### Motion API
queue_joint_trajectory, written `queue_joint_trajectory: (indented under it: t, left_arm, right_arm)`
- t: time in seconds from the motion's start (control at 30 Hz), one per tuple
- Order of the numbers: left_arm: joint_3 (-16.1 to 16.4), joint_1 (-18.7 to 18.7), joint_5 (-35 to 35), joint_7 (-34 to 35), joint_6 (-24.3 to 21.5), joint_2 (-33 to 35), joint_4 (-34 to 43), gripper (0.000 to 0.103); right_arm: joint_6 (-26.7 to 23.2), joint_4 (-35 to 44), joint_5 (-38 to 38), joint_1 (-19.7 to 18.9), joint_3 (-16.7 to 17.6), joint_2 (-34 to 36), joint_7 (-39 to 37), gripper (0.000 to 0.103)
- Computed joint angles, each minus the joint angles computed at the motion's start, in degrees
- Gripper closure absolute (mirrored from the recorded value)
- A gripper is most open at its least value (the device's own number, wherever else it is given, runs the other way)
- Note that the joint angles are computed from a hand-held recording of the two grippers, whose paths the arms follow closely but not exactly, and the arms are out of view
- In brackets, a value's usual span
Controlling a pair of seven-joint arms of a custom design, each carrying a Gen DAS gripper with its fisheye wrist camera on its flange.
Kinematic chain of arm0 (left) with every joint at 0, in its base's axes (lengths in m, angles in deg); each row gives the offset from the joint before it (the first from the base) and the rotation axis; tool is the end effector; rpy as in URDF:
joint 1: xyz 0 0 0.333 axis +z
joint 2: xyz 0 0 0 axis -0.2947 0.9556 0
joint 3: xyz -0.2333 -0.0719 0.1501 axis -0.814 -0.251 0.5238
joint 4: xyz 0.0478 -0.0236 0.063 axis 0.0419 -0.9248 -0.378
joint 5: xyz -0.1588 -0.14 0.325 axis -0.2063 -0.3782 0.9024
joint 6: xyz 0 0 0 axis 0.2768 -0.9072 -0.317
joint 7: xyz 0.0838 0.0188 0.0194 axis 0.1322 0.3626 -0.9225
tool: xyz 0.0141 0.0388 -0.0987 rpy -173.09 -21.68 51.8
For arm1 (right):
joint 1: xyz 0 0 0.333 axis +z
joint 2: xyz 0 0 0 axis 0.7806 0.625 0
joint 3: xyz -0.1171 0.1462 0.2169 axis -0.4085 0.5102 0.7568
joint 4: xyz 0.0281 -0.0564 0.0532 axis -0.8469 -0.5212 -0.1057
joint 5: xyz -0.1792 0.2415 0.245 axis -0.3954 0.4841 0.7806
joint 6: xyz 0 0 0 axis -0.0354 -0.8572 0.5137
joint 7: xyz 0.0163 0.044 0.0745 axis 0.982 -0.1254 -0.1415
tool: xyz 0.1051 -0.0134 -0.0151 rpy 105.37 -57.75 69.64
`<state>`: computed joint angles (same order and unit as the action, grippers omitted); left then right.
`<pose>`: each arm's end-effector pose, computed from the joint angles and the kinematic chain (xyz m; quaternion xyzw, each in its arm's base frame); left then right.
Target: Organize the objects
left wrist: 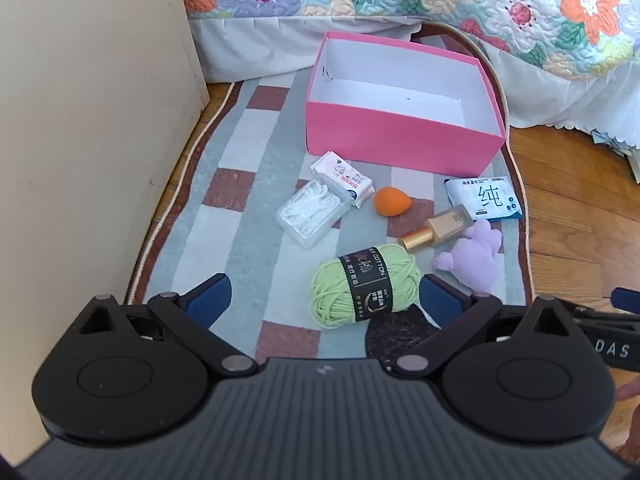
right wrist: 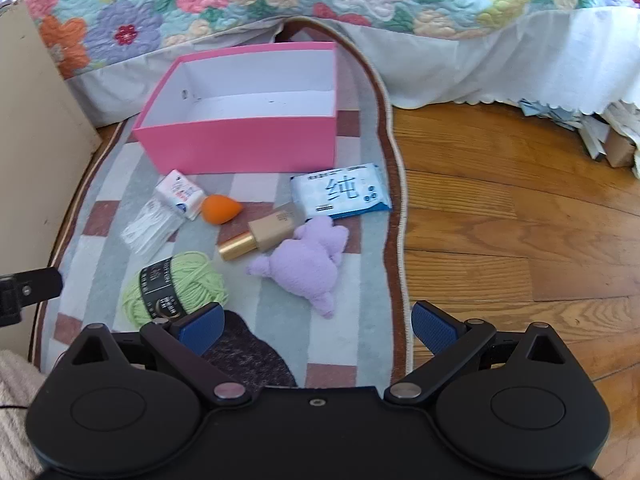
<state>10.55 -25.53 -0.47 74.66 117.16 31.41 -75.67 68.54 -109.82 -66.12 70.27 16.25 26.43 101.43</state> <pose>0.4073 -0.1920 0.6265 -0.8256 0.5072 -0.1524 0.1947 0.4679 0.2332 0.6063 -0.7721 0.5912 -0.1246 0.1970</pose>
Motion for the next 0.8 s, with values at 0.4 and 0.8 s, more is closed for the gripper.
queue_joint_trajectory:
  t: [0.4,0.8]
  left_arm:
    - [0.5,0.2,-1.9,0.4,4.3,-3.0,-3.5,0.001]
    - [-2.1,1.8,3.8,-2.8,5.2,-4.8,-5.8,0.0]
  right_arm:
    - [2.1,-1.1,-3.2,-0.2,0.9,-0.7,2.2,0.002]
    - [4.1,-2.0,-6.6,-0.1,1.5,-1.0,3.5,0.003]
